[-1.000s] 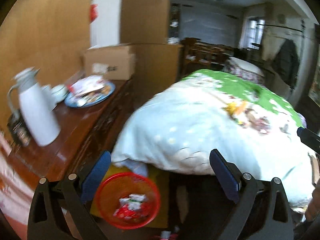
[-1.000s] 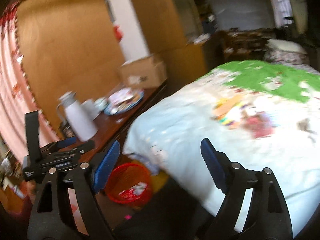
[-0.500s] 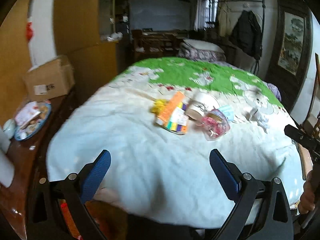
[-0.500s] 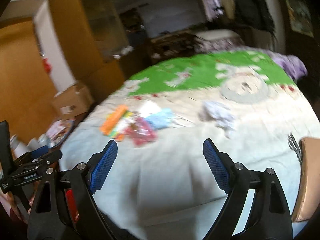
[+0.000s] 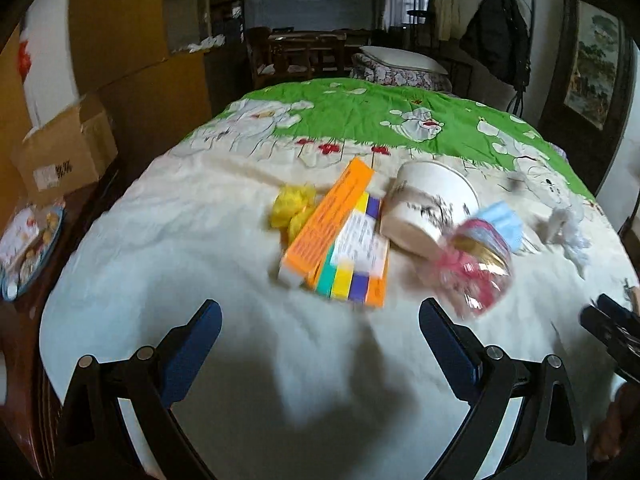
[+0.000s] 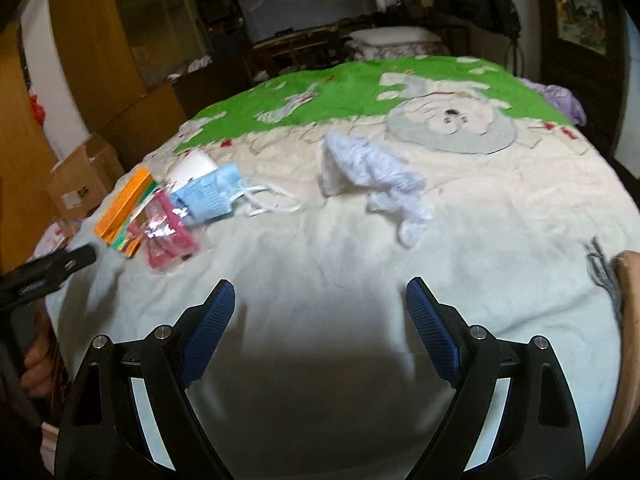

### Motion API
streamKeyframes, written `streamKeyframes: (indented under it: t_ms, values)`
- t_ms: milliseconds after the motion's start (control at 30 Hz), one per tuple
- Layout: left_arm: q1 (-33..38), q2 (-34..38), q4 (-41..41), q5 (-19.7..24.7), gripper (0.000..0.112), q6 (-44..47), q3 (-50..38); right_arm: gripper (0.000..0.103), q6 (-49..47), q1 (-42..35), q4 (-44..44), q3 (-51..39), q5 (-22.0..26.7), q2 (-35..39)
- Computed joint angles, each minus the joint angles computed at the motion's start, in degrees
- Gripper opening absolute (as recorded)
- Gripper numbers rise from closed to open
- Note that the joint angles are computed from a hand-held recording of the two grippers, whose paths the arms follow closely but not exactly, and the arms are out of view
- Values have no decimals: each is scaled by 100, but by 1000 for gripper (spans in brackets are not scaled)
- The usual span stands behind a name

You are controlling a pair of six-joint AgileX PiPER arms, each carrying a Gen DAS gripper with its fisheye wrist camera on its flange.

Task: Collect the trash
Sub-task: 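Grasp the orange medicine box with the left gripper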

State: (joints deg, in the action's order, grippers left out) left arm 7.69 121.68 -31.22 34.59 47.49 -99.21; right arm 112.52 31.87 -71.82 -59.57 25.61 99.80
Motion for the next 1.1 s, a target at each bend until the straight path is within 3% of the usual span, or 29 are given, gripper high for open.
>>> streamKeyframes:
  t_ms: [133, 233, 333, 433, 633, 700, 800, 867, 900, 967, 1100]
  values:
    - [-334, 370, 524, -482, 97, -198, -343, 85, 460, -107, -281, 143, -172, -54]
    - [-443, 634, 785, -426, 97, -355, -638, 85, 273, -364, 104, 152, -594, -40]
    - [-512, 1031, 1112, -52, 97, -630, -1201, 85, 723, -465, -215, 250, -788, -55]
    - [-478, 1489, 1130, 729, 97, -717, -2049, 86, 363, -364, 84, 132, -604, 7]
    - [-428, 2113, 1135, 1562, 97, -1081, -3269, 89, -26, -358, 402, -37, -521, 107]
    - [-464, 2068, 1233, 1456, 98, -1176, -3172, 90, -204, -345, 560, -115, -463, 152]
    - [-535, 1777, 1371, 935, 98, -1167, -2571, 92, -467, -320, 782, -226, -372, 210]
    - [-567, 1570, 1370, 554, 91, -1079, -2150, 93, -640, -297, 924, -313, -297, 261]
    - [-553, 1479, 1235, 421, 80, -936, -1974, 93, -722, -282, 995, -353, -254, 281]
    - [-441, 1366, 695, 415, 67, -459, -1773, 93, -817, -279, 1068, -389, -228, 297]
    - [-87, 1009, -668, 380, 63, 624, -1169, 93, -783, -306, 1044, -353, -290, 266]
